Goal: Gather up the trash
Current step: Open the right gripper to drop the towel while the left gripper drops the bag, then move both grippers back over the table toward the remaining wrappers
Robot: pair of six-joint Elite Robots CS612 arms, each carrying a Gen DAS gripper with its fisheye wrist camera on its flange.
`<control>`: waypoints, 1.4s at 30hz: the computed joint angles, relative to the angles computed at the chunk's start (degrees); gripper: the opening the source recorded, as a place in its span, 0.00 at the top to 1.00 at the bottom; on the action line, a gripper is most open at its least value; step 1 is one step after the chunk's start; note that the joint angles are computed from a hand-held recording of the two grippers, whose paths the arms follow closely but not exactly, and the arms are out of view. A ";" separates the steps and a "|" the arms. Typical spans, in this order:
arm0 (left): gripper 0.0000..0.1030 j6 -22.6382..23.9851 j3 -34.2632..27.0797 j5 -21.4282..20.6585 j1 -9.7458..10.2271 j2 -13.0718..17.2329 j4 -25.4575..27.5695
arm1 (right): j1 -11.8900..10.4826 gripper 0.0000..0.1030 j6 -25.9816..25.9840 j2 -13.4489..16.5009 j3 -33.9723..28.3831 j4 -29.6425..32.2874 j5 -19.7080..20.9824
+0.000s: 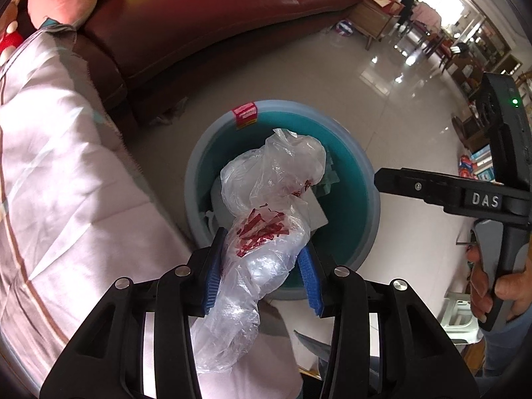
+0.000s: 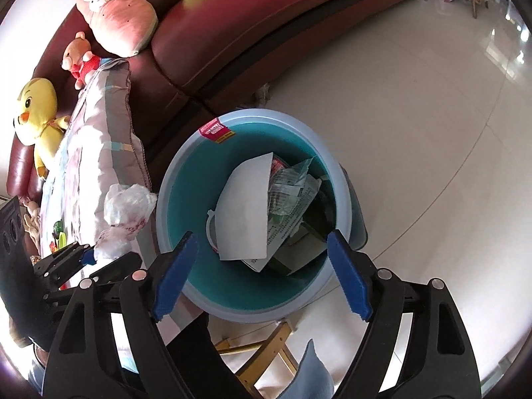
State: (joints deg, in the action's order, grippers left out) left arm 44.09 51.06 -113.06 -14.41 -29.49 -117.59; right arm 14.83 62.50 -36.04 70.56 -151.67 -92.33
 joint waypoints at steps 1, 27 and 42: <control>0.55 0.08 0.13 -0.04 -0.14 -0.04 -0.11 | -0.03 0.26 0.19 -0.16 0.20 0.04 -0.01; 0.09 -2.16 0.87 2.41 1.20 -0.68 -3.06 | 0.10 0.18 2.00 0.36 -2.68 6.00 1.35; 0.08 -6.12 -0.81 1.87 4.94 -0.47 -5.44 | 1.96 0.18 -1.19 3.52 -11.01 10.09 2.84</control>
State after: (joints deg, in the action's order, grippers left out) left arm 37.98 50.25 -111.19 -9.47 -29.96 -123.03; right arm 16.79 61.31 -32.52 59.55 -141.58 -89.49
